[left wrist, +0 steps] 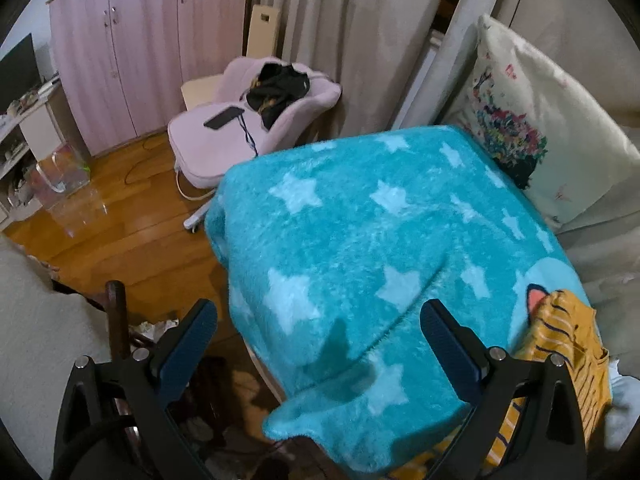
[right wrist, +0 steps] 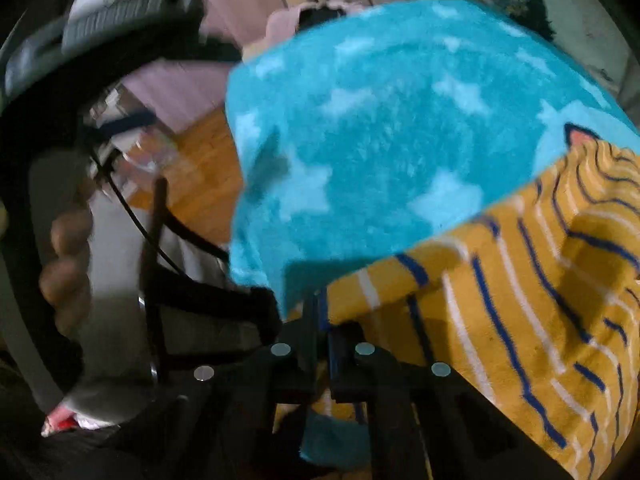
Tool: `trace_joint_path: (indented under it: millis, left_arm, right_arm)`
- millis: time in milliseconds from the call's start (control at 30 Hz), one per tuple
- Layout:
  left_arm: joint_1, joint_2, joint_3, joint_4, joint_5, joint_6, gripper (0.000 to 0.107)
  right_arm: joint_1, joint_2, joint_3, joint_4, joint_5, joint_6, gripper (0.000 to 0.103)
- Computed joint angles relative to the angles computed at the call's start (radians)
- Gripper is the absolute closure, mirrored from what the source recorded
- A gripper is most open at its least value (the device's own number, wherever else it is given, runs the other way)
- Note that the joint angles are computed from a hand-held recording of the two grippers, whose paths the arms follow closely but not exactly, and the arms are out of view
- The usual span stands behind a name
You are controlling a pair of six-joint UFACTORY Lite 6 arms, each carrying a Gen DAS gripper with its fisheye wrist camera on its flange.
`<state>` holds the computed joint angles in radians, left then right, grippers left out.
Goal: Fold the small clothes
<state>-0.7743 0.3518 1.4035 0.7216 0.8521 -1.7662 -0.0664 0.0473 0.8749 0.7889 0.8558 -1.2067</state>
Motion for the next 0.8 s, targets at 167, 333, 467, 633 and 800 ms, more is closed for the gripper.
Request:
trace_joint_path:
  millis: [167,333,467,633,800]
  left_arm:
    - [-0.109,0.016,0.106,0.054,0.166,-0.024,0.005]
    - [-0.192,0.07,0.22,0.068,0.23,-0.012,0.005]
    - [-0.238,0.158,0.352,0.049,0.247,0.032,0.005]
    - [-0.271,0.339,0.623,-0.023,0.242,0.168,0.005]
    - [-0.299,0.612,1.051,-0.094,0.325,0.363,0.005]
  right_arm:
    - [-0.282,-0.005,0.21,0.051,0.241,-0.058,0.099]
    - [-0.666,0.197,0.637,0.051,0.484,-0.091,0.099]
    - [-0.861,0.459,0.981,-0.037,0.471,-0.06,0.099]
    - [-0.896,0.875,1.372,-0.357,0.202,0.207,0.09]
    - [-1.085,1.096,1.697,-0.184,0.482,0.34,0.051]
